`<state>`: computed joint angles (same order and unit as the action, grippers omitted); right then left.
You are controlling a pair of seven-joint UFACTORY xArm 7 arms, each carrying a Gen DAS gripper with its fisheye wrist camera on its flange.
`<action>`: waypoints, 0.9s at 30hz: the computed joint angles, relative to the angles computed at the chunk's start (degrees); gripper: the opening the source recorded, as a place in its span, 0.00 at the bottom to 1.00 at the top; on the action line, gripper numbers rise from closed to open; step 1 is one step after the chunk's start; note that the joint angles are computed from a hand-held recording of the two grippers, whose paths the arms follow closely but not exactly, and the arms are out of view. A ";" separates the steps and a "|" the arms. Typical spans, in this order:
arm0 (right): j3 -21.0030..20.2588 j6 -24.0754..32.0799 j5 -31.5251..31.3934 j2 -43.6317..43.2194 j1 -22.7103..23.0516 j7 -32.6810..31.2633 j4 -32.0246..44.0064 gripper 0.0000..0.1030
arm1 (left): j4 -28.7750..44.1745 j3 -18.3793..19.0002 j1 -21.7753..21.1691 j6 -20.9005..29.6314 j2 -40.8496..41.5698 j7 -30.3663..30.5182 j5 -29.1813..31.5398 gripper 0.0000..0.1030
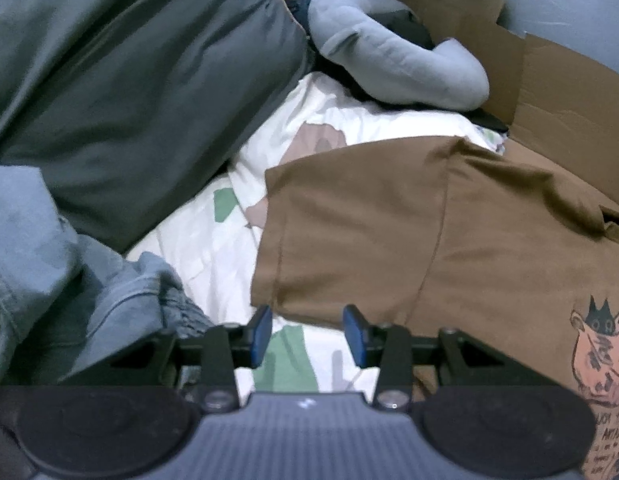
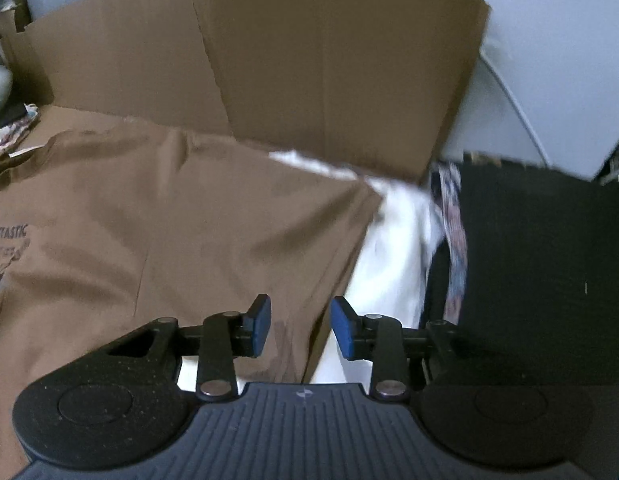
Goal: Fold clothes
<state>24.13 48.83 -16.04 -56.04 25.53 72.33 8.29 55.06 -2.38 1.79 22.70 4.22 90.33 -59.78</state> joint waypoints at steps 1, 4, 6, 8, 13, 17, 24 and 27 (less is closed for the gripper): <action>0.13 -0.87 -0.86 0.68 -1.12 0.05 0.04 0.39 | -0.02 -0.10 -0.09 0.07 -0.02 0.02 -0.02 0.41; 1.10 -4.17 -3.70 3.26 -5.21 1.72 0.27 0.39 | -0.10 -0.29 -0.38 0.06 -0.02 0.00 -0.11 0.42; 2.35 -5.90 -5.84 5.79 -7.79 3.13 1.17 0.38 | -0.15 -0.39 -0.56 -0.16 0.09 -0.10 -0.13 0.42; 3.24 -8.08 -8.82 9.12 -11.36 4.66 2.31 0.38 | -0.21 -0.44 -0.68 -0.45 0.24 -0.45 0.13 0.42; 4.05 -11.02 -15.91 16.66 -19.50 10.13 4.17 0.39 | -0.13 -0.64 -0.69 -0.61 0.60 -0.86 0.77 0.43; 1.84 -13.60 -19.94 21.58 -22.98 14.13 5.14 0.39 | 0.09 -0.71 -0.46 -0.31 0.76 -0.64 0.78 0.43; 1.00 -7.28 -26.59 27.60 -22.14 13.17 8.94 0.00 | 0.37 -0.79 -0.06 -0.22 1.13 -0.23 0.87 0.44; -1.49 -3.89 -27.54 27.33 -19.92 11.30 9.18 0.00 | 0.34 -0.86 0.02 -0.05 1.02 -0.02 0.66 0.44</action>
